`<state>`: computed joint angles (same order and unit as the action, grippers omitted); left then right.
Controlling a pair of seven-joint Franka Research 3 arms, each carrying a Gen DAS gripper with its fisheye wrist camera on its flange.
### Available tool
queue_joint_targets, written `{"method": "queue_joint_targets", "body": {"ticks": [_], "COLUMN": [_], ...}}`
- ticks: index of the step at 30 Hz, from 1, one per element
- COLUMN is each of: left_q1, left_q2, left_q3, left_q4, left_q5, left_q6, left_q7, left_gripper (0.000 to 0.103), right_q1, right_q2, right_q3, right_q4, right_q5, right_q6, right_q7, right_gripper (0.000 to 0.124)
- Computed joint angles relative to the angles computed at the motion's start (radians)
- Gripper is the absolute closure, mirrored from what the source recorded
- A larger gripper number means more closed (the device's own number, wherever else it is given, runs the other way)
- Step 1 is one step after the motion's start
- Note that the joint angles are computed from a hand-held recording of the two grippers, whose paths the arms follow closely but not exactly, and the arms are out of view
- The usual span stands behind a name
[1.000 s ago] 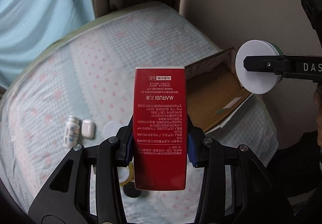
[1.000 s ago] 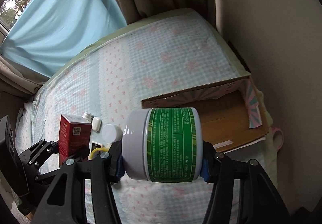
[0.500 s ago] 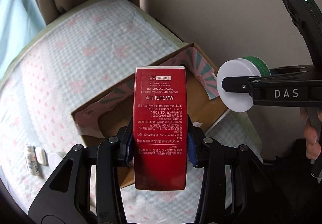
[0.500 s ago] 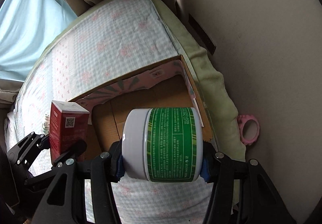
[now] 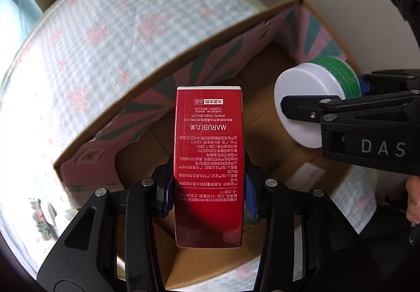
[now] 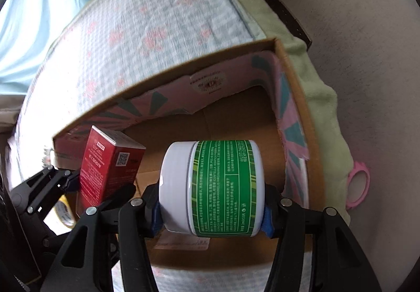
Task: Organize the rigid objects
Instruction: 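Carry the red box and green jar into the cardboard box, open both grippers, then lift both grippers out of the box and back over the items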
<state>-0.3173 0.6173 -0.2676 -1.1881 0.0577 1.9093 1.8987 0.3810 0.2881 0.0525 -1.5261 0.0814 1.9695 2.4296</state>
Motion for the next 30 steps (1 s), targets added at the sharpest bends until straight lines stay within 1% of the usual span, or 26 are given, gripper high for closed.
{"method": "queue_joint_targets", "body": {"ticks": [6, 10, 11, 12, 13, 14, 15, 19, 23, 26, 27, 30], "left_q1": [-0.005, -0.016, -0.024, -0.029, -0.026, -0.014, 0.003, 0.007, 0.015, 0.034, 0.046, 0.061], "left_q2": [0.011, -0.004, -0.007, -0.013, -0.03, -0.048, -0.068, -0.081, -0.066, -0.106, -0.14, -0.168], "left_q3": [0.011, 0.013, 0.017, 0.021, 0.02, 0.012, 0.001, 0.006, 0.008, 0.001, -0.003, -0.006], "left_q4": [-0.031, -0.062, -0.067, -0.076, -0.1, -0.125, -0.153, -0.171, -0.15, -0.2, -0.237, -0.256], "left_q5": [0.039, 0.082, 0.099, 0.115, 0.119, 0.108, 0.085, 0.083, 0.067, 0.045, 0.032, 0.008], "left_q6": [0.01, 0.047, 0.056, 0.062, 0.085, 0.112, 0.138, 0.15, 0.133, 0.145, 0.149, 0.147], "left_q7": [0.014, 0.051, 0.052, 0.053, 0.058, 0.07, 0.085, 0.084, 0.073, 0.078, 0.084, 0.092], "left_gripper": [0.065, 0.065, 0.064, 0.06, 0.033, 0.002, 0.0, 0.0, 0.0, 0.0, 0.0, 0.0], "right_q1": [0.024, 0.023, 0.021, 0.03, 0.043, 0.043, 0.043, 0.05, 0.049, 0.051, 0.055, 0.06], "right_q2": [0.051, 0.056, 0.062, 0.073, 0.076, 0.067, 0.037, 0.008, 0.003, 0.016, 0.019, 0.015], "right_q3": [0.002, 0.0, -0.002, -0.008, -0.017, -0.023, -0.024, -0.019, -0.012, -0.012, -0.012, -0.011], "right_q4": [0.05, 0.053, 0.06, 0.086, 0.101, 0.087, 0.044, 0.019, 0.023, 0.05, 0.058, 0.064], "right_q5": [-0.056, -0.05, -0.052, -0.074, -0.109, -0.124, -0.129, -0.162, -0.157, -0.167, -0.174, -0.184], "right_q6": [-0.04, -0.028, -0.037, -0.069, -0.088, -0.062, 0.001, 0.034, 0.021, 0.007, -0.005, -0.021], "right_q7": [-0.067, -0.109, -0.117, -0.107, -0.085, -0.078, -0.069, -0.035, -0.012, -0.007, -0.006, -0.002], "right_gripper": [0.072, 0.072, 0.071, 0.062, 0.049, 0.021, 0.021, 0.021, 0.021, 0.021, 0.021, 0.021]}}
